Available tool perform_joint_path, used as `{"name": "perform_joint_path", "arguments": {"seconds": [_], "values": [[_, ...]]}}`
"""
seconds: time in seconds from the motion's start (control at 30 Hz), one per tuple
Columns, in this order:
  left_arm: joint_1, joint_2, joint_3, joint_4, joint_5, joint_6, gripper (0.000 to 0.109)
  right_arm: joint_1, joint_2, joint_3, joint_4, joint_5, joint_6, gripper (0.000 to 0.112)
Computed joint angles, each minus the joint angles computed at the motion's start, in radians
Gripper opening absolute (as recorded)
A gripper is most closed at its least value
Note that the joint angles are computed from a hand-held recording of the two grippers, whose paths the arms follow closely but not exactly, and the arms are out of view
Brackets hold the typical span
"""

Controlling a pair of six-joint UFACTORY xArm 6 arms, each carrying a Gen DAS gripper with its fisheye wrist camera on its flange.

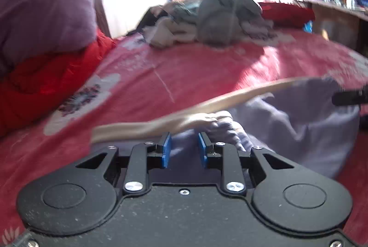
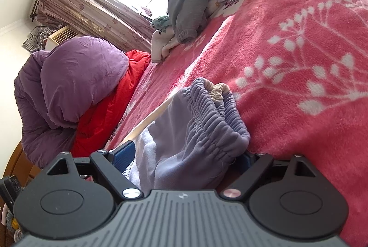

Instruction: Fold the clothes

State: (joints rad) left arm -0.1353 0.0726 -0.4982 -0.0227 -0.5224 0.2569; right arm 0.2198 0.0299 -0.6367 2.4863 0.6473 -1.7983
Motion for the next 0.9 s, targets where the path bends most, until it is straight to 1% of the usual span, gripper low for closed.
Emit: {"name": "perform_joint_path", "arguments": {"seconds": [0.03,0.07,0.1,0.13,0.17,0.23,0.27,0.3,0.33,0.37,0.4,0.43,0.47,0.5,0.57,0.6,0.63,0.67,0.73,0.77,0.8,0.83,0.87,0.9], "values": [[-0.044,0.025,-0.013,-0.089,0.014,0.099,0.024,0.000,0.000,0.000,0.003,-0.001,-0.002,0.087],[-0.071,0.037,-0.014,-0.149,-0.013,0.157,0.023,0.001,0.000,-0.001,0.008,-0.002,-0.004,0.087],[-0.087,0.033,-0.006,-0.184,-0.030,0.173,0.023,0.001,0.000,-0.001,0.012,-0.003,-0.005,0.087],[-0.083,0.010,0.005,-0.178,-0.029,0.147,0.023,0.003,-0.003,0.001,0.028,-0.006,-0.013,0.085],[-0.065,0.002,0.014,-0.129,-0.058,0.090,0.023,0.004,-0.006,0.005,0.049,-0.010,-0.022,0.084],[-0.037,0.000,0.026,-0.048,-0.119,-0.006,0.023,0.009,-0.012,0.009,0.088,-0.025,-0.040,0.075],[-0.036,0.008,0.027,-0.040,-0.143,-0.032,0.023,0.012,-0.014,0.011,0.108,-0.034,-0.048,0.072],[-0.033,0.019,0.020,-0.030,-0.146,-0.061,0.023,0.014,-0.017,0.014,0.128,-0.041,-0.053,0.067],[-0.034,0.027,0.008,-0.023,-0.115,-0.070,0.023,0.013,-0.020,0.019,0.147,-0.043,-0.052,0.061],[-0.050,0.041,-0.003,-0.054,-0.093,-0.037,0.023,0.010,-0.020,0.025,0.159,-0.037,-0.041,0.059],[-0.068,0.069,-0.019,-0.095,-0.089,0.017,0.023,0.005,-0.018,0.031,0.161,-0.023,-0.024,0.058],[-0.068,0.080,-0.025,-0.104,-0.089,0.029,0.023,0.003,-0.015,0.032,0.169,-0.015,-0.015,0.058],[-0.056,0.090,-0.031,-0.079,-0.086,0.012,0.023,0.003,-0.011,0.032,0.182,-0.010,-0.011,0.059],[-0.031,0.074,-0.035,-0.024,-0.048,-0.047,0.023,0.008,-0.009,0.031,0.208,-0.009,-0.023,0.060],[0.042,0.057,-0.038,0.158,-0.017,-0.224,0.023,0.023,-0.006,0.030,0.273,-0.008,-0.062,0.064],[0.066,0.051,-0.039,0.218,-0.010,-0.294,0.023,0.032,-0.003,0.024,0.307,-0.018,-0.091,0.064],[0.079,0.042,-0.027,0.236,-0.033,-0.329,0.024,0.039,0.002,0.017,0.340,-0.029,-0.121,0.064],[0.079,0.017,-0.009,0.211,-0.046,-0.332,0.024,0.043,0.006,0.013,0.369,-0.029,-0.140,0.064],[0.089,-0.067,0.053,0.175,-0.094,-0.345,0.024,0.047,0.012,0.012,0.422,-0.019,-0.161,0.062],[0.096,-0.111,0.083,0.164,-0.114,-0.358,0.026,0.050,0.016,0.012,0.448,-0.014,-0.171,0.061],[0.122,-0.170,0.125,0.192,-0.124,-0.403,0.029,0.052,0.018,0.011,0.469,-0.012,-0.178,0.057],[0.147,-0.232,0.172,0.208,-0.132,-0.445,0.036,0.054,0.020,0.010,0.488,-0.011,-0.185,0.045],[0.181,-0.280,0.205,0.244,-0.130,-0.496,0.043,0.056,0.021,0.009,0.506,-0.010,-0.192,0.037],[0.222,-0.319,0.233,0.298,-0.125,-0.555,0.044,0.058,0.019,0.011,0.521,-0.007,-0.204,0.033]]}}
